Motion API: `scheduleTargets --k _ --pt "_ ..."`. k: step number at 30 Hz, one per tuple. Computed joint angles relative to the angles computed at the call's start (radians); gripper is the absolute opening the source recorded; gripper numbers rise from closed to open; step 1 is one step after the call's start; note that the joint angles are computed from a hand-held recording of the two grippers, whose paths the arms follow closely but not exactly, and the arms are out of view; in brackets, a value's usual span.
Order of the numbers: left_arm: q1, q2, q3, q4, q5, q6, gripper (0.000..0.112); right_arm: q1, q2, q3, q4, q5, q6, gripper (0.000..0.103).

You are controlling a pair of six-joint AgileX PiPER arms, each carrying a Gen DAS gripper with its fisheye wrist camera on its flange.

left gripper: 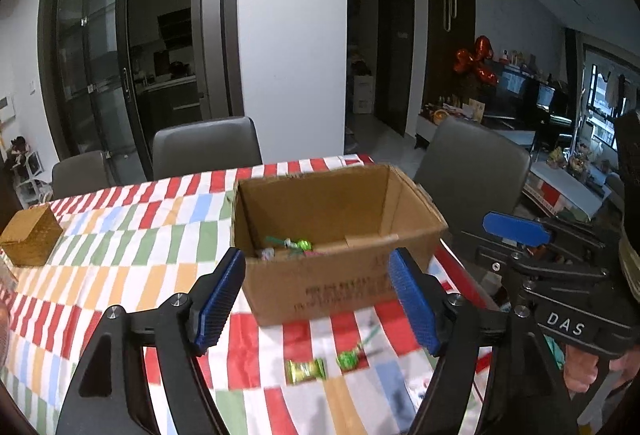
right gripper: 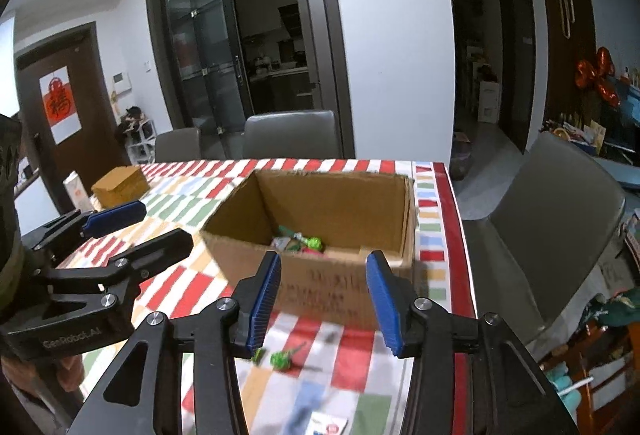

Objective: Organize snacks
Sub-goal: 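Move both open tools toward the dark chocolate bar and pink candy packet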

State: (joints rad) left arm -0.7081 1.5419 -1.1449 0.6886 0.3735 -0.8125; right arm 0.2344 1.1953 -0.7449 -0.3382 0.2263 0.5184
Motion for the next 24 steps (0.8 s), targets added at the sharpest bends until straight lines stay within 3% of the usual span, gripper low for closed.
scheduleTargets --k 6,12,15,24 --pt "-0.052 -0.086 0.128 0.046 0.009 -0.091 0.075 0.055 -0.079 0.077 0.03 0.049 -0.028 0.046" --pt "-0.092 -0.139 0.241 0.057 0.0 -0.14 0.077 0.141 -0.131 0.154 -0.09 0.098 0.127 0.046" --pt "-0.107 -0.146 0.284 0.046 -0.009 -0.131 0.077 0.204 -0.15 0.201 -0.2 0.135 0.265 0.046" --pt "-0.152 -0.131 0.379 -0.02 -0.053 -0.013 0.077 0.269 -0.161 0.305 -0.204 0.178 0.357 0.046"
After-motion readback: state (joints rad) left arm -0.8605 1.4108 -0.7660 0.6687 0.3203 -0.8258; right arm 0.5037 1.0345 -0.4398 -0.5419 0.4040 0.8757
